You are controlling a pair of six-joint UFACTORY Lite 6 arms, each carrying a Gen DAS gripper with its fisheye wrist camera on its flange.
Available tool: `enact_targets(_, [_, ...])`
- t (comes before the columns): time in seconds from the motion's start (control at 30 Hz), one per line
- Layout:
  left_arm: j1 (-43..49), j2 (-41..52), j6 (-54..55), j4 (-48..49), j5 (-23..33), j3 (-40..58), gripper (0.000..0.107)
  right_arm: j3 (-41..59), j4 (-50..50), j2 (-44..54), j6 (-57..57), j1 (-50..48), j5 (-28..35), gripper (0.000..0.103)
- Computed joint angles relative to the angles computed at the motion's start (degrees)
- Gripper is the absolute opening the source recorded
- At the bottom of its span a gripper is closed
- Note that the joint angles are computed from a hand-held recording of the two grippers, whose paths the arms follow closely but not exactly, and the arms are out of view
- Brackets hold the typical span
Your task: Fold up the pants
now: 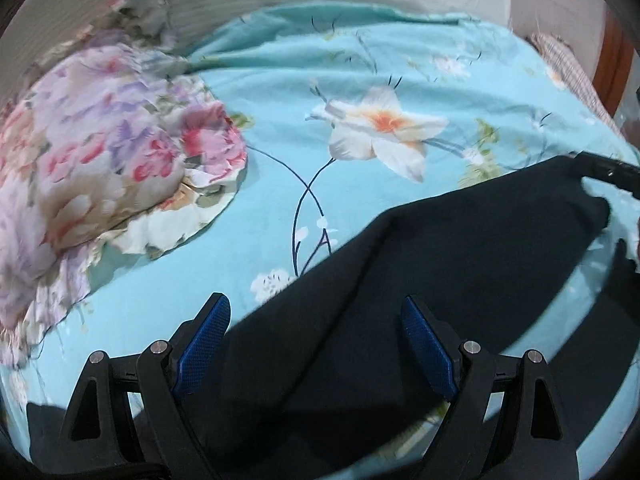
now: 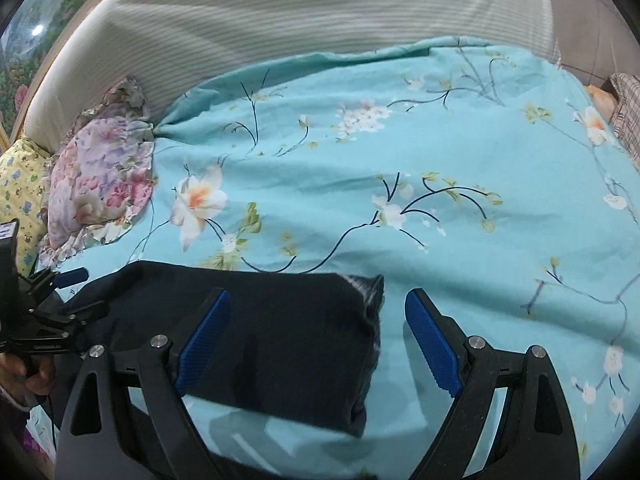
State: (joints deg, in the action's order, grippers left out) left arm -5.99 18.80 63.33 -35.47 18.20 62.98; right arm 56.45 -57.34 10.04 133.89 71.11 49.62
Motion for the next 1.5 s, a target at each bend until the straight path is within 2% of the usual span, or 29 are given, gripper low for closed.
enact_targets(0.07, [-0.16, 3.17, -4.71, 4.25, 0.36, 3.12, 0.088, -0.51, 0.05, -0.2, -1.39, -1.89, -2.15, 0.089])
enact_targets(0.27, [2.33, 7.69, 0.31, -0.03, 5.1, 7.49, 0.087, -2.9, 0.6, -1.26, -4.48, -6.77, -8.43, 0.089])
enact_targets(0.33, [3.06, 8.02, 1.77, -1.27, 6.62, 7.84, 0.079, -3.69, -0.09, -1.49, -3.91, -7.31, -9.53, 0.087])
enact_targets(0.37, [3.41, 8.39, 2.41, -1.85, 8.06, 8.49, 0.075, -4.13, -0.67, -1.7, -3.23, -7.48, -9.91, 0.078])
enact_targets(0.4, [3.6, 8.52, 2.76, -1.97, 8.57, 8.75, 0.064, -4.44, -0.87, -1.92, -2.88, -7.69, -10.34, 0.072])
enact_targets(0.43, [3.53, 8.08, 2.5, -1.4, 8.65, 8.52, 0.049, -4.6, -0.84, -2.12, -2.74, -7.83, -10.52, 0.059])
enact_targets(0.47, [3.37, 7.02, 2.15, -0.57, 8.83, 7.7, 0.041, -4.63, -0.87, -2.28, -2.58, -7.73, -10.34, 0.044])
enact_targets(0.5, [3.36, 6.19, 2.31, -0.06, 9.23, 7.21, 0.029, -4.47, -0.75, -2.41, -2.73, -7.56, -10.02, 0.037])
enact_targets(0.53, [3.73, 5.03, 2.74, 0.2, 9.27, 6.32, 0.021, -4.07, -0.53, -2.45, -3.07, -7.27, -9.48, 0.024])
enact_targets(0.57, [3.71, 4.0, 3.0, 0.28, 9.22, 5.63, 0.018, -3.61, -0.48, -2.66, -3.18, -6.58, -8.37, 0.013])
enact_targets(0.63, [5.06, 0.18, 6.8, -2.41, 9.8, 2.56, 0.012, -3.32, -1.31, -3.76, -2.45, -5.01, -6.45, 0.011])
enact_targets(0.77, [10.06, -9.29, 15.79, -8.18, 15.11, -4.55, 0.011, -2.43, -2.85, -6.27, -1.52, -0.88, -1.43, 0.009])
enact_targets(0.93, [16.19, -24.31, 22.35, -10.16, 21.58, -16.4, 0.011, -1.37, -3.19, -8.66, -2.7, 6.17, 4.66, 0.008])
enact_targets(1.3, [33.39, -46.31, 31.26, -8.81, 40.52, -31.82, 0.01, -4.26, -0.62, -10.03, 4.48, 25.02, 12.7, 0.008])
enact_targets(1.37, [36.16, -48.95, 33.51, -7.87, 43.13, -33.87, 0.01, -3.22, 0.59, -8.42, 5.51, 27.73, 13.93, 0.008])
enact_targets(1.5, [40.42, -53.19, 37.56, -5.63, 44.97, -38.43, 0.01, -1.87, 3.29, -5.83, 6.76, 31.71, 14.48, 0.008])
